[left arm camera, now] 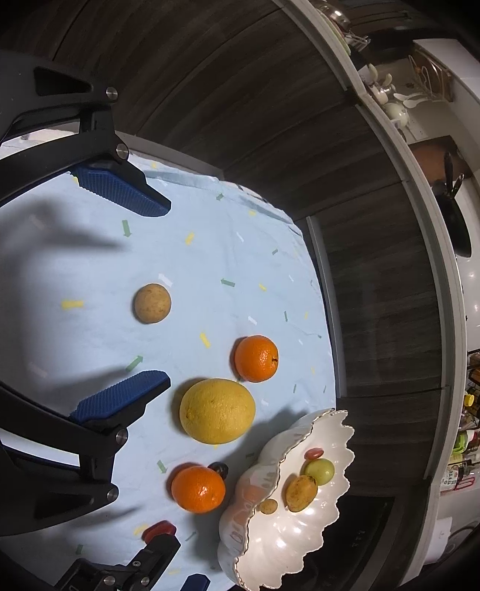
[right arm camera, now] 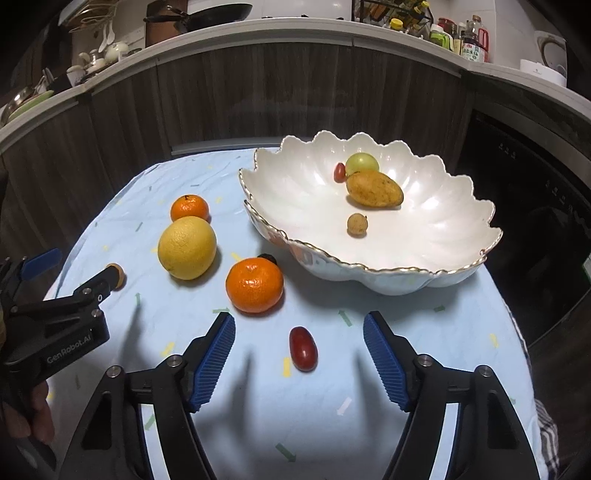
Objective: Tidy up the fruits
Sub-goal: 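Grasp the red date with the right gripper while the left gripper grasps the small brown fruit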
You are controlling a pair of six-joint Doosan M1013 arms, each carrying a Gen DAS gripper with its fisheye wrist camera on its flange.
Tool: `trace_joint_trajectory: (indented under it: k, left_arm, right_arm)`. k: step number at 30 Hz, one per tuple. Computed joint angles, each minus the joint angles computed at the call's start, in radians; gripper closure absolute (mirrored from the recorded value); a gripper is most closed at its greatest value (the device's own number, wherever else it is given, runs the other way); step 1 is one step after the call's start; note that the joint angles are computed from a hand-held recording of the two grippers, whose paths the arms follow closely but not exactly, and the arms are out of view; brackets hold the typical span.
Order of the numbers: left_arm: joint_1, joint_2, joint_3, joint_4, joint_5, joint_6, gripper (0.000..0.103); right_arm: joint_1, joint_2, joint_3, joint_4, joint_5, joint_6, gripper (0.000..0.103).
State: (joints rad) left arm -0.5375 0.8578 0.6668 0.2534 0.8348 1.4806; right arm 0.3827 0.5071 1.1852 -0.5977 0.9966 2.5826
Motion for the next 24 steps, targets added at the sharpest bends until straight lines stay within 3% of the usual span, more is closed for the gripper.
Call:
trace_joint_trajectory:
  k: [6,13,15,19,24]
  left_arm:
    - [0.005,0.031,-0.046,-0.031,0.028,0.036,0.023]
    - [0.012,0.057,-0.089,-0.060,0.053,0.059,0.028]
    - [0.014,0.065,-0.102,-0.076,0.066,0.066,0.033]
    - [0.015,0.078,-0.120,-0.086,0.086,0.069,0.037]
    - [0.018,0.091,-0.139,-0.104,0.104,0.079,0.044]
  right_arm:
    - [-0.013,0.012,-0.005,0.055,0.004,-0.005,0.044]
    - [-0.019,0.020,-0.003,0.097,0.000,-0.012,0.048]
    - [-0.020,0.021,-0.003,0.101,-0.001,-0.013,0.049]
    - [-0.026,0.027,-0.006,0.134,-0.001,-0.032,0.060]
    - [-0.026,0.030,-0.005,0.131,0.001,-0.031,0.061]
